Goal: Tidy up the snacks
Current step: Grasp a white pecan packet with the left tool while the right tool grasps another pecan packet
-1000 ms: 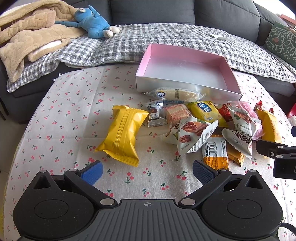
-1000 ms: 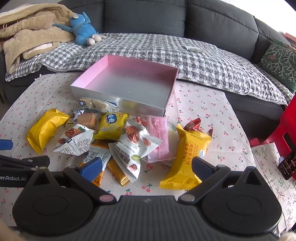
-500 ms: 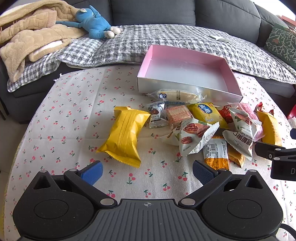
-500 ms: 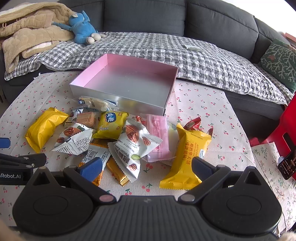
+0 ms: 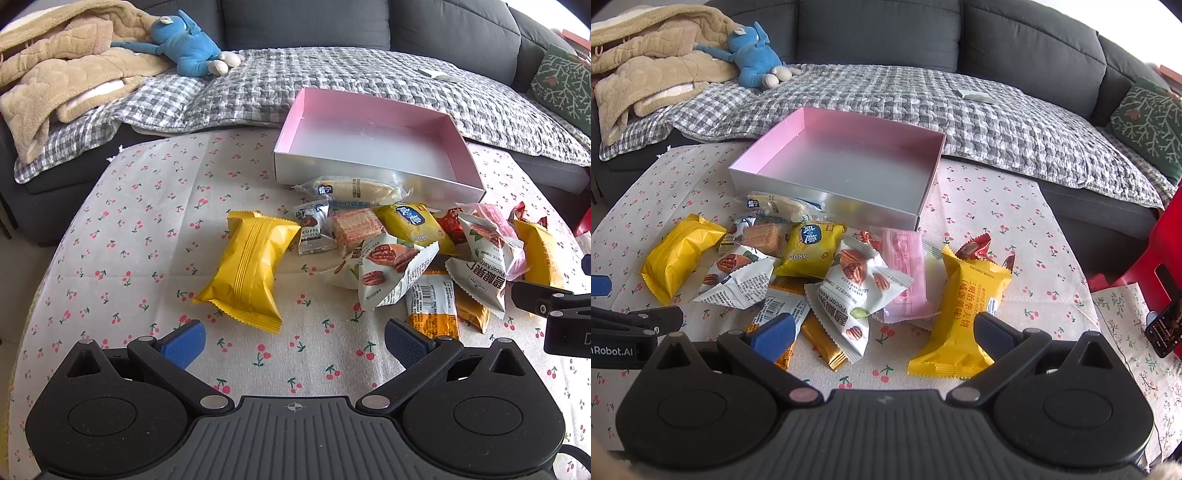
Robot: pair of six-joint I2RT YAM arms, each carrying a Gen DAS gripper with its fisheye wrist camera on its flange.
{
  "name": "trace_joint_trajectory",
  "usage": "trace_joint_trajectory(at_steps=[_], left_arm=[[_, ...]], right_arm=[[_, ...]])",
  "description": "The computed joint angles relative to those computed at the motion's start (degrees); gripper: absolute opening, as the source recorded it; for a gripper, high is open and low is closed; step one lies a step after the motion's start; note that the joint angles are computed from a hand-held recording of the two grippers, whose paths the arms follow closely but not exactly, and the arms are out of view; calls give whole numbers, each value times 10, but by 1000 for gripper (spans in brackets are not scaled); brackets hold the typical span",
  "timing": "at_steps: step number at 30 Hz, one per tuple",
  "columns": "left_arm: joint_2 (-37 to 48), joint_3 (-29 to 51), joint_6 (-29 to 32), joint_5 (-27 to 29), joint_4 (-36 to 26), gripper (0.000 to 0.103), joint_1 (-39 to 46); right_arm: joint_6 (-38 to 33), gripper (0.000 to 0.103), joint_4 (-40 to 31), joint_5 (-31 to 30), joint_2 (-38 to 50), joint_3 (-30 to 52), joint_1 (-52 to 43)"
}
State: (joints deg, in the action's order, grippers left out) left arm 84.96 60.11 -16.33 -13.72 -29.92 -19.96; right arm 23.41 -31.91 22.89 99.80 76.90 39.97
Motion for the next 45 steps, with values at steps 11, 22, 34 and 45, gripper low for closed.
trace_joint_trajectory(at_steps=[11,22,34,45], left_arm=[[22,28,42,10,-5,103,17],[79,88,128,140,18,102,44],[130,52,157,257,145,83,57],[153,46,166,215,179,57,54]], right_arm=[[-53,103,8,-4,-13,11,-30],[40,91,-6,-228,23,49,-116],[100,76,-6,-312,74,76,-126],[122,47,19,-313,100,74,-123]])
